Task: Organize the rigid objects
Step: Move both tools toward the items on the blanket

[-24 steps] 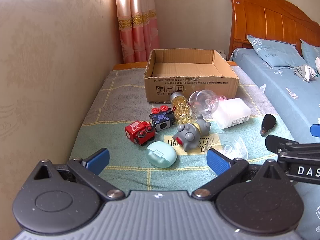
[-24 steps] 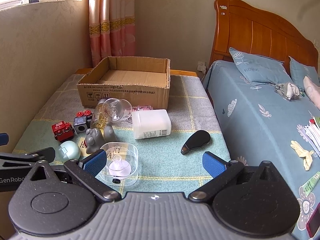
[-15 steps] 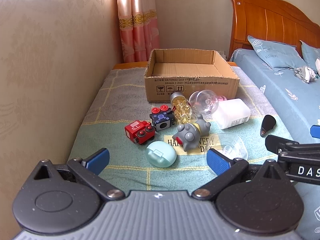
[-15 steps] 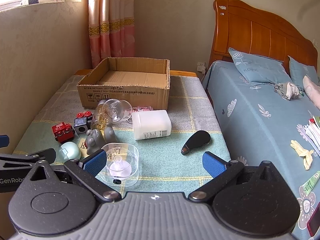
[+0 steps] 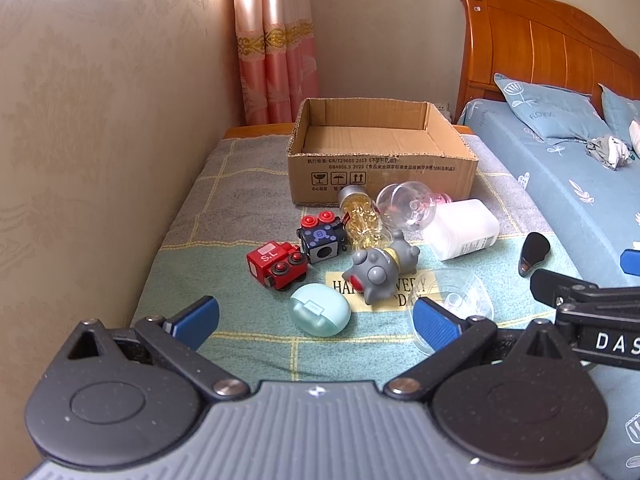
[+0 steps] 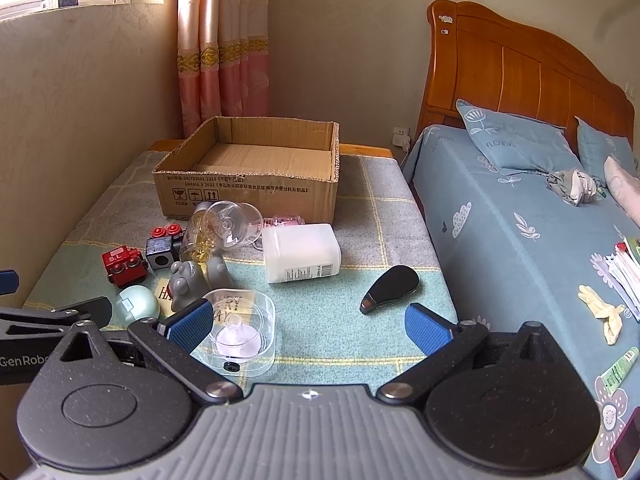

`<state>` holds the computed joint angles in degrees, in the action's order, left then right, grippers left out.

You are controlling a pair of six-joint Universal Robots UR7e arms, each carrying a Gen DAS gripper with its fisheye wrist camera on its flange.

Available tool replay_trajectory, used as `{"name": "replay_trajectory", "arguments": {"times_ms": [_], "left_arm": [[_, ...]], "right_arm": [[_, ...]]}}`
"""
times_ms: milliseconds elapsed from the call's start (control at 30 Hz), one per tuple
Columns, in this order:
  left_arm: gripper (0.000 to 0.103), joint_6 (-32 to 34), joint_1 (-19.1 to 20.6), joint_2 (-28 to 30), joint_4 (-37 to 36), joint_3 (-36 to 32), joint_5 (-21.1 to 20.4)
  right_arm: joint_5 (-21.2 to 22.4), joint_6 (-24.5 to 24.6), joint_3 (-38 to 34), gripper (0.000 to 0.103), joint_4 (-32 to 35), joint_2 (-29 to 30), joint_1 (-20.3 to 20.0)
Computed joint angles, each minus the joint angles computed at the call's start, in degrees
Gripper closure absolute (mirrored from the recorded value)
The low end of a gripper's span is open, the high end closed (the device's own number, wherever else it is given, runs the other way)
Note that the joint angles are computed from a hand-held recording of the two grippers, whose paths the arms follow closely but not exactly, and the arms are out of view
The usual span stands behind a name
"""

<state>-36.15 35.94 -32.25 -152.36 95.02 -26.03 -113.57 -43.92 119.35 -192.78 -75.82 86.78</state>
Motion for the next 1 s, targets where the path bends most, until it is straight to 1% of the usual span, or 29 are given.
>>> {"name": "replay_trajectory", "arguments": {"times_ms": [200, 300, 467, 567, 633, 700, 767, 800, 867, 1000], "left_arm": [[0.001, 1.4, 0.25, 0.11, -1.63, 0.05, -0.29], [0.001, 4.25, 0.6, 0.49, -4.97, 0.18, -0.78], [0.001, 8.17, 1.26, 1.07, -9.36, 0.25, -2.2], [0.001, 10.46, 1.77, 1.45, -12.08, 0.3, -3.32], [0.001, 13.5, 2.35, 1.98, -16.06, 0.58, -4.28], [0.001, 17.04, 3.01, 3.15, -21.2, 0.78, -4.05], [0.001, 18.45, 3.77, 3.49, -22.44, 1.09, -4.32], [0.001, 19.35, 4.11, 3.52, -23.14, 1.45, -4.69], [0.001, 19.0, 4.66, 3.57, -22.71, 1.8, -4.51], [0.001, 18.53, 6.05, 3.3, -22.07, 2.25, -5.73]], "right_arm": [[0.54, -0.81, -0.23, 0.0, -0.08, 0.15, -0.08], [2.35, -1.87, -0.43, 0.0, 0.32, 0.08, -0.66], [4.77, -5.01, -0.51, 0.0, 0.34, 0.08, -1.34], [7.23, -6.35, -0.29, 0.0, 1.05, -0.42, -2.07], [10.04, -7.49, -0.24, 0.0, 2.42, -0.89, -2.92], [13.84, -9.04, -0.17, 0.0, 4.49, -1.43, -4.29], [16.93, -10.73, -0.25, 0.0, 7.15, -1.84, -5.66], [17.66, -11.47, -0.39, 0.0, 8.43, -1.82, -6.17], [18.05, -12.67, -0.66, 0.0, 10.71, -1.63, -7.04], [17.92, -15.12, -1.33, 0.0, 14.29, -0.44, -8.38]]}}
